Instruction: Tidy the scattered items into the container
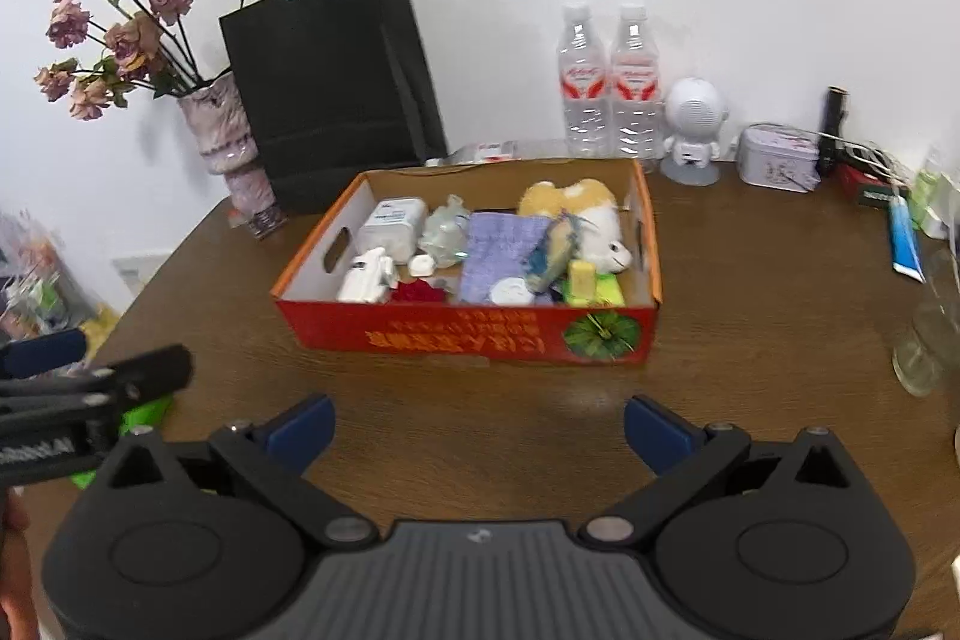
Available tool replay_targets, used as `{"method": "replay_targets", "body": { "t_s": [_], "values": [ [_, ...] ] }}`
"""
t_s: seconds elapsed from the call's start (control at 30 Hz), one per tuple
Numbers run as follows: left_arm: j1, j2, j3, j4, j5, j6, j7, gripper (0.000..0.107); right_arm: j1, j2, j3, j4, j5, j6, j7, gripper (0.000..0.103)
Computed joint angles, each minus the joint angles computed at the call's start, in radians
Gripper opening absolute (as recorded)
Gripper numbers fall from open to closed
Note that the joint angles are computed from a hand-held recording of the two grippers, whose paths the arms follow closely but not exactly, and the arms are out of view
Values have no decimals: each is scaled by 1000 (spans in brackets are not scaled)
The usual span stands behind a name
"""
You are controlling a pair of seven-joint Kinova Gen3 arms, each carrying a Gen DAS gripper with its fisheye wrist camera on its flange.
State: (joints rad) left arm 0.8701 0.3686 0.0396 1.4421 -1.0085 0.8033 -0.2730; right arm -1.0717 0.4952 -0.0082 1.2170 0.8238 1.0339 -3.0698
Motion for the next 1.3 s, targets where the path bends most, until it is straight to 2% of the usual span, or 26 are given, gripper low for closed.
{"method": "replay_targets", "body": {
  "t_s": [0.13, 0.2, 0.23, 0.3, 0.4, 0.5, 0.63, 0.8, 0.97, 1.2, 1.3],
  "values": [
    [174, -20, -185, 185, -94, -146, 163, 103, -185, 13, 159, 168, 75, -47, -163, 103],
    [239, -7, -241, 248, -165, -170, 244, 103, -227, 25, 183, 228, 96, -57, -244, 103],
    [246, 4, -241, 267, -193, -165, 285, 103, -227, 32, 167, 245, 112, -50, -285, 103],
    [205, 21, -192, 300, -218, -175, 351, 103, -227, 40, 145, 290, 163, -62, -366, 103],
    [74, 33, -70, 315, -191, -227, 356, 103, -222, 64, 135, 328, 200, -98, -455, 103],
    [15, 62, 17, 305, -213, -179, 351, 103, -219, 84, 141, 340, 198, -134, -475, 103],
    [28, 81, 1, 303, -197, -181, 336, 103, -220, 108, 121, 328, 209, -99, -460, 103],
    [46, 81, -34, 324, -217, -227, 381, 103, -222, 166, 116, 219, 134, 3, -360, 103],
    [47, 86, -40, 325, -245, -230, 414, 103, -225, 163, 126, 224, 128, -11, -357, 103],
    [42, 90, -36, 316, -238, -233, 403, 103, -224, 152, 155, 240, 112, -62, -306, 103],
    [44, 91, -38, 316, -237, -233, 405, 103, -226, 164, 147, 220, 110, -33, -324, 103]
  ]
}}
